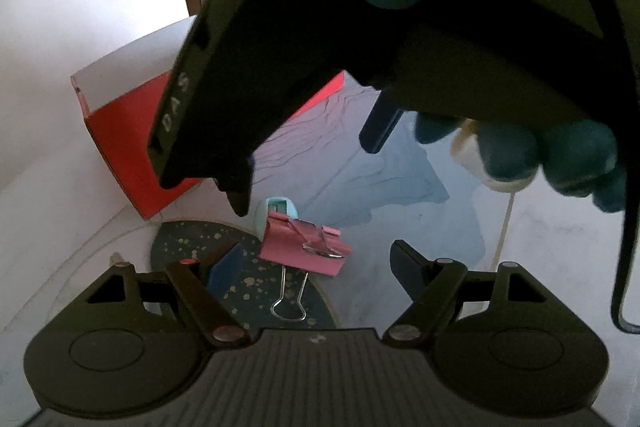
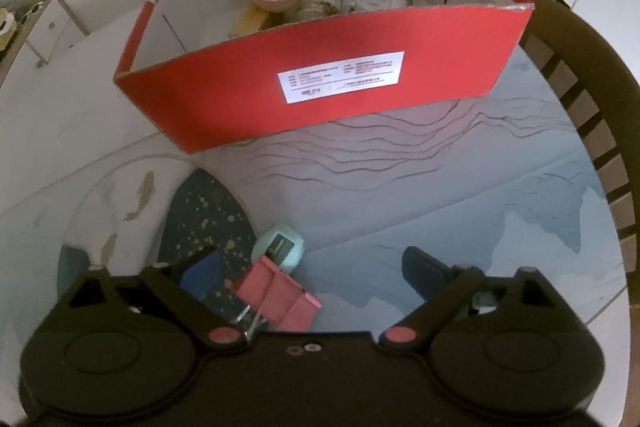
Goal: Organize rigid objects
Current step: 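Grasp the pink binder clip with the left tool while the right tool grasps the teal sharpener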
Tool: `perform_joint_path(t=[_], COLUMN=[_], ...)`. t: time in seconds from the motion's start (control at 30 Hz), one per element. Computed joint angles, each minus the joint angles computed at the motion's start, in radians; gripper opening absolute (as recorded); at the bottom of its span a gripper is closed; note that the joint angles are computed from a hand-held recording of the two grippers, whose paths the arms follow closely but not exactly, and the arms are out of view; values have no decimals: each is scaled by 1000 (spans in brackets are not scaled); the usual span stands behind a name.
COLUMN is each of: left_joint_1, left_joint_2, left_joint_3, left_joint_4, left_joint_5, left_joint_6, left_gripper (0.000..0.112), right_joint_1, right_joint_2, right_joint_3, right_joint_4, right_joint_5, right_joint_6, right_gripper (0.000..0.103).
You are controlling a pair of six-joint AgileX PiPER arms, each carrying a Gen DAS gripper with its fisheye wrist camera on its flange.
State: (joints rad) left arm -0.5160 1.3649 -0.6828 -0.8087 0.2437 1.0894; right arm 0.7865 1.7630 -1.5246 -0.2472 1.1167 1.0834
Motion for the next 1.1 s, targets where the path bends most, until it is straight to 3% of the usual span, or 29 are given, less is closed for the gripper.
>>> perform_joint_path(t=[0.3, 0.57, 0.6, 0.77, 0.97, 1.1], left_joint_1=[8, 10, 10, 5, -3, -13], left_joint_2=[26, 31, 33, 36, 50, 23], left_joint_3=[21, 39, 41, 48, 32, 35], left_joint_4=[-225, -463, -481, -480, -462, -320], left_joint_5=[-49, -46, -46, -51, -61, -67], left_joint_6=[246, 526, 549, 554, 537, 398], left_gripper=[81, 80, 75, 59, 54, 54], right_joint_1=[-32, -37, -36, -35, -34, -32], right_joint_2=[82, 138, 146, 167, 177, 178], right_joint_3=[-77, -134, -142, -164, -175, -184], right_joint_4=[53, 84, 85, 91, 85, 80], right_joint_5=[11, 39, 40, 47, 52, 61], right_joint_6=[-19, -46, -45, -36, -33, -26], right_gripper=[82, 68, 65, 56, 47, 32])
